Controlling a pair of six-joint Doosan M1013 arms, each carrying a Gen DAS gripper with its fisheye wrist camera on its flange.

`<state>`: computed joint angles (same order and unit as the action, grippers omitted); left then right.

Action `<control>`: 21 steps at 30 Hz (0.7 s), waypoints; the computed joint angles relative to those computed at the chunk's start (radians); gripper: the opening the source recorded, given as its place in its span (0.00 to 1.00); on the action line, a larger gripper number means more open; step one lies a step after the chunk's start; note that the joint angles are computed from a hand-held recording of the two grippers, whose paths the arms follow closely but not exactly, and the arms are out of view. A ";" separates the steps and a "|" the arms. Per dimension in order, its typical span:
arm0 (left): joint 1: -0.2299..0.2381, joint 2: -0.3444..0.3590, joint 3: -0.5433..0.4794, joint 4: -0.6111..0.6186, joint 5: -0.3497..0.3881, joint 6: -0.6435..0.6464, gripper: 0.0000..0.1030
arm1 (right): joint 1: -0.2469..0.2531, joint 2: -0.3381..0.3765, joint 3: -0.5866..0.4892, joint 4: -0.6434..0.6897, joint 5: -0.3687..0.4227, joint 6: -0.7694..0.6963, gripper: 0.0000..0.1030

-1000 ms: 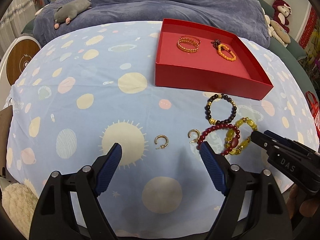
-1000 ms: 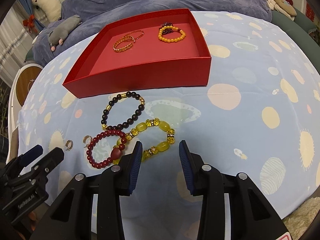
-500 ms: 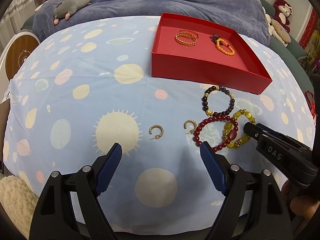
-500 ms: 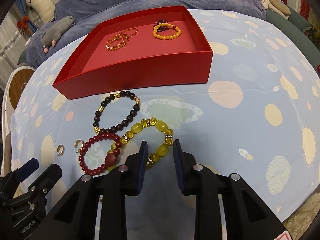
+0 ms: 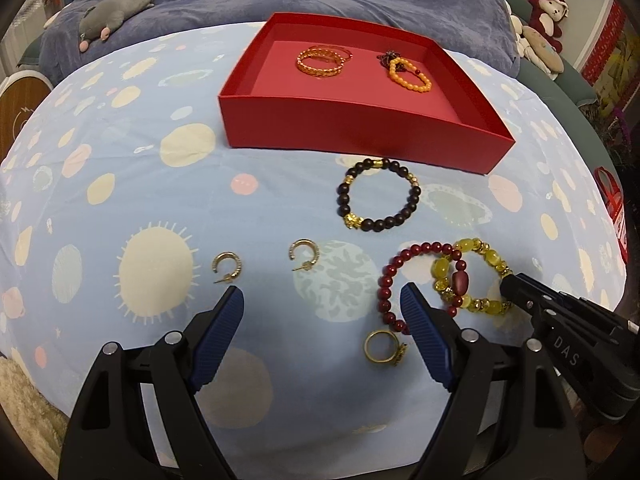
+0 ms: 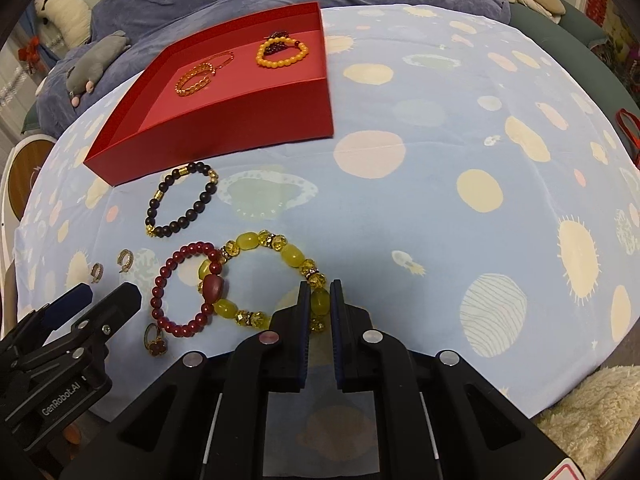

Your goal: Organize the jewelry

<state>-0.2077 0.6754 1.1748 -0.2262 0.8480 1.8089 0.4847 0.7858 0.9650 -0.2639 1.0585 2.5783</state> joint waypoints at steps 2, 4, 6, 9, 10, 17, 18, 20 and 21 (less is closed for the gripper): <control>-0.007 0.002 -0.001 -0.009 0.004 0.012 0.74 | -0.006 -0.012 0.023 0.010 -0.022 0.017 0.08; -0.014 0.001 0.003 -0.016 0.001 0.031 0.71 | -0.011 -0.017 0.037 0.021 -0.043 0.026 0.08; -0.021 0.002 0.005 -0.021 0.004 0.052 0.68 | -0.011 -0.014 0.032 0.021 -0.043 0.024 0.09; -0.031 0.003 0.010 -0.017 0.008 0.075 0.61 | -0.010 -0.014 0.034 0.018 -0.048 0.024 0.09; -0.035 0.000 0.019 -0.004 -0.010 0.073 0.61 | -0.010 -0.015 0.036 0.019 -0.050 0.023 0.09; -0.044 -0.006 0.033 0.004 -0.047 0.093 0.46 | -0.009 -0.022 0.049 0.021 -0.065 0.023 0.09; -0.045 -0.006 0.035 0.008 -0.051 0.092 0.43 | -0.009 -0.022 0.048 0.023 -0.066 0.021 0.09; -0.044 -0.006 0.034 0.005 -0.054 0.098 0.30 | -0.008 -0.020 0.044 0.024 -0.064 0.017 0.09; -0.044 -0.006 0.034 0.008 -0.054 0.100 0.26 | -0.007 -0.019 0.043 0.024 -0.063 0.014 0.09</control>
